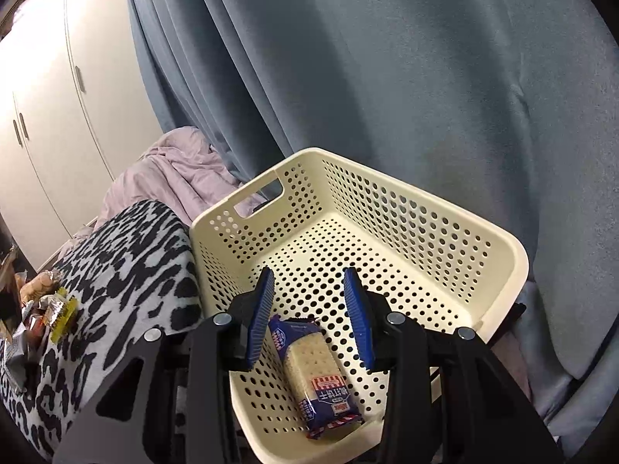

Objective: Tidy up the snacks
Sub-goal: 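Carry the blue cracker pack into the cream basket and open the right gripper, then lower the gold pastry into the basket and open the left gripper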

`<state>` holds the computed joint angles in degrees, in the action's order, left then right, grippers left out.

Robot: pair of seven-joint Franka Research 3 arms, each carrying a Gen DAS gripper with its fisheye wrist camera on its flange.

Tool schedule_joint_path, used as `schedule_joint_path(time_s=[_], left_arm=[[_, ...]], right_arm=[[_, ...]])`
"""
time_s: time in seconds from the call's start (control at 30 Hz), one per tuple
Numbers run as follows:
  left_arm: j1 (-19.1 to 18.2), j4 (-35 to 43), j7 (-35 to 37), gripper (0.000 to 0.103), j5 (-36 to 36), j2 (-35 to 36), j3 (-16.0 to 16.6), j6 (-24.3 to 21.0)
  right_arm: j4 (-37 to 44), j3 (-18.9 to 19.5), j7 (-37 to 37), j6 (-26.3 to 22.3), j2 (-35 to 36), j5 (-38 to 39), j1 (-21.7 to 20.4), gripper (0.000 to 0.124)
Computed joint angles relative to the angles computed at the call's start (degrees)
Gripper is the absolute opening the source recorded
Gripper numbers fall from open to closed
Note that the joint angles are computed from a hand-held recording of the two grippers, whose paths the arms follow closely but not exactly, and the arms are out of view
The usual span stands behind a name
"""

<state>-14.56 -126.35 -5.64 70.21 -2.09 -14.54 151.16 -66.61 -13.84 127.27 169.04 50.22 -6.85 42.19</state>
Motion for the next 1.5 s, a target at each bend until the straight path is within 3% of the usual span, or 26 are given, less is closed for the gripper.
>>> schedule_joint_path(time_s=[0.27,0.47,0.77,0.8,0.83,0.9,1.07,1.17,1.37,1.43,1.5], left_arm=[[-2.06,12.41,6.96,0.046,-1.17,11.16,1.84,4.27],[-4.23,22.79,16.66,0.046,-9.14,20.83,4.03,8.97],[-7.10,35.40,29.14,0.048,-20.53,31.27,6.19,11.84],[-7.65,36.24,29.88,0.056,-21.21,31.89,6.75,12.00],[-8.40,37.15,30.39,0.078,-21.79,32.46,7.44,11.79],[-11.60,37.06,26.85,0.092,-20.10,32.10,11.52,12.12],[-12.93,33.74,23.46,0.093,-19.39,29.56,14.04,12.31],[-13.86,31.09,17.68,0.098,-16.13,27.27,15.72,10.96],[-9.84,25.75,13.72,0.098,-16.29,23.38,12.36,10.82],[-7.79,23.76,14.95,0.098,-19.38,22.34,10.59,12.35],[-5.15,21.20,17.91,0.098,-23.69,21.55,8.49,16.74]], right_arm=[[-1.91,0.20,0.24,0.59,-0.76,0.57,-0.39,0.044],[-3.61,-1.14,0.62,1.48,-1.39,0.68,0.40,0.044],[-4.40,-0.76,0.34,1.64,-1.69,1.58,-0.27,0.044],[-4.54,-0.66,0.28,1.70,-1.74,1.68,-0.39,0.044],[-4.24,-0.53,0.16,1.51,-1.58,1.80,-0.54,0.044],[-3.79,-0.33,-0.02,1.31,-1.25,1.96,-0.79,0.044],[-2.12,-0.05,-0.02,0.82,-0.21,2.21,-1.07,0.044],[-1.36,-0.01,0.06,0.98,0.26,2.15,-0.93,0.053],[-0.81,-1.53,0.71,2.67,0.60,1.21,0.51,0.053],[-0.76,-2.03,0.82,2.96,0.51,1.31,1.03,0.053],[-1.18,-2.49,0.81,3.32,0.01,1.26,1.66,0.053]])
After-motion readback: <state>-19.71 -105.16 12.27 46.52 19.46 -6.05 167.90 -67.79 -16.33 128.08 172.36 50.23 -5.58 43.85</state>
